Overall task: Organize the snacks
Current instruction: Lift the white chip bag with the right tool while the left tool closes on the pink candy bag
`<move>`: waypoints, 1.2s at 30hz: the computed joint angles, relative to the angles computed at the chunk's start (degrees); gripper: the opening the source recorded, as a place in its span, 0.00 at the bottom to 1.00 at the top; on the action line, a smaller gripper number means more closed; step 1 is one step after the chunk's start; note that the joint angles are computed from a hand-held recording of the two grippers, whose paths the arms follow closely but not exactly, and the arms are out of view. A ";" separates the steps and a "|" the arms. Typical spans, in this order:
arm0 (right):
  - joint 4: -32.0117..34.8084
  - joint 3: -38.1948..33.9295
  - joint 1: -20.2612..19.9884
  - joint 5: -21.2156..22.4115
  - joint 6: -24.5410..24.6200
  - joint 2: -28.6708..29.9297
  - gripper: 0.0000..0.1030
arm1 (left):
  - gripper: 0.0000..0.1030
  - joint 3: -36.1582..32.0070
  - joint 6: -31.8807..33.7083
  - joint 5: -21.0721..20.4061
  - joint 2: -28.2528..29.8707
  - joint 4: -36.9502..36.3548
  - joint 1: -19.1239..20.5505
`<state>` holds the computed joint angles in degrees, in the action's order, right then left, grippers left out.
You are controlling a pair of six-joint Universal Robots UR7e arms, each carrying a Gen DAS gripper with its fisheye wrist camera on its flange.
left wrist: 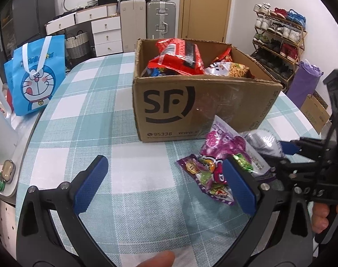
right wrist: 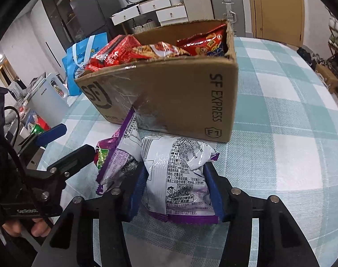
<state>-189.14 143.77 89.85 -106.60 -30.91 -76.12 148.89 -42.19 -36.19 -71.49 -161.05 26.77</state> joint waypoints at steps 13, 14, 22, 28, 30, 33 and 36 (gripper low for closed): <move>-0.14 2.11 2.84 2.25 -1.23 -6.72 0.51 | 0.99 -0.70 7.15 -3.33 7.09 -10.83 1.80; -0.23 2.06 2.91 2.13 -1.13 -6.64 0.51 | 0.99 -0.93 7.50 -3.67 7.51 -11.47 2.11; 0.05 1.74 1.47 2.89 -0.82 -7.03 0.51 | 0.99 -3.00 11.37 -7.20 10.55 -14.92 4.67; 0.12 1.73 1.17 3.35 -0.71 -7.51 0.51 | 0.99 -4.69 13.61 -8.92 13.37 -18.55 6.77; 0.23 1.64 1.10 3.33 -0.62 -7.38 0.51 | 0.99 -4.94 13.77 -10.19 13.53 -19.51 7.81; 0.22 1.55 0.99 3.21 -0.56 -7.10 0.51 | 0.98 -5.71 14.48 -12.46 13.47 -19.73 9.46; 0.17 1.47 0.91 3.25 -0.51 -7.01 0.51 | 0.97 -5.66 15.54 -14.73 12.92 -20.93 10.61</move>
<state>-188.97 145.24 90.76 -103.35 -31.43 -83.12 143.23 -26.65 -50.93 -58.58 -181.98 37.38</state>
